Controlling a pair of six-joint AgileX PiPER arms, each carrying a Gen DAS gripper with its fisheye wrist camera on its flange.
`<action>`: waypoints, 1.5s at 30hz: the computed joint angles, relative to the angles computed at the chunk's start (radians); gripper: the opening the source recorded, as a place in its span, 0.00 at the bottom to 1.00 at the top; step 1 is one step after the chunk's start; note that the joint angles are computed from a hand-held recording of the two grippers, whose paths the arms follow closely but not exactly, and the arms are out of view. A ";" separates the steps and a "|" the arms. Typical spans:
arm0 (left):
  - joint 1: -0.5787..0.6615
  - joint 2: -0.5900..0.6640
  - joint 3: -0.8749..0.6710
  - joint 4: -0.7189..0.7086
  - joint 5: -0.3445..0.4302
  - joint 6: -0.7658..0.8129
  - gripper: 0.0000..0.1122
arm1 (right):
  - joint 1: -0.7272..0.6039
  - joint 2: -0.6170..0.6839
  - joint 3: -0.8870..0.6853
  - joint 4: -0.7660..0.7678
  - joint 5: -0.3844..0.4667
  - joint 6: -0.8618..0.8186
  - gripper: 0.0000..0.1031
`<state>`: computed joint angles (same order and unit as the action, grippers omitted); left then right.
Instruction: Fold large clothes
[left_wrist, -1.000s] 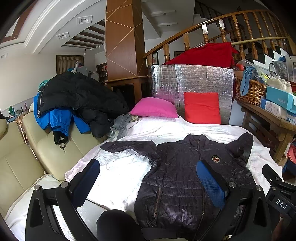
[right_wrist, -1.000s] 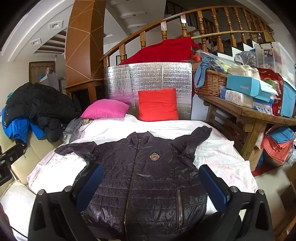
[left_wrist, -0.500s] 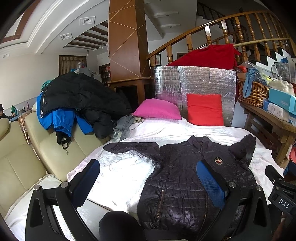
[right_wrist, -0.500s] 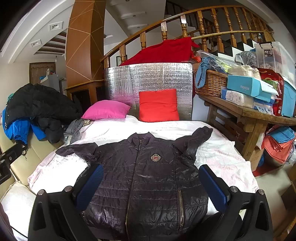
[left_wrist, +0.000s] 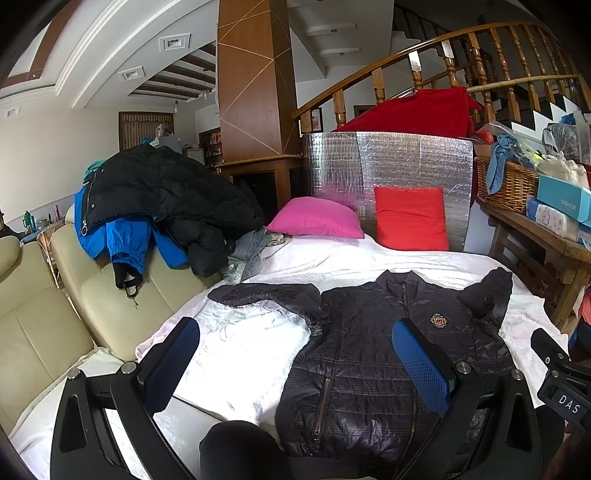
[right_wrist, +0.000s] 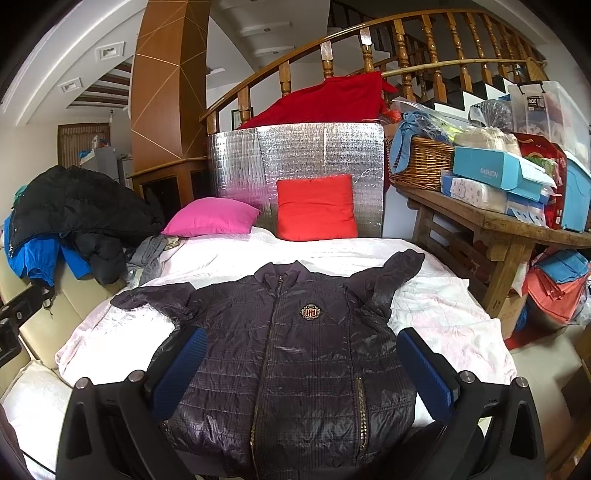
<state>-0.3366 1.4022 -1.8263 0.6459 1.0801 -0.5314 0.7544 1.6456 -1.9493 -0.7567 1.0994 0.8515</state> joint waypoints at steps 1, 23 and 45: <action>0.002 0.000 0.001 -0.003 -0.001 0.003 0.92 | 0.000 0.001 -0.001 0.001 0.001 -0.002 1.00; 0.028 -0.011 0.022 -0.045 -0.028 0.035 0.92 | -0.003 0.006 -0.004 0.004 0.000 0.001 1.00; 0.043 0.002 0.021 -0.050 -0.035 0.047 0.92 | -0.010 0.024 -0.021 0.026 0.002 -0.008 1.00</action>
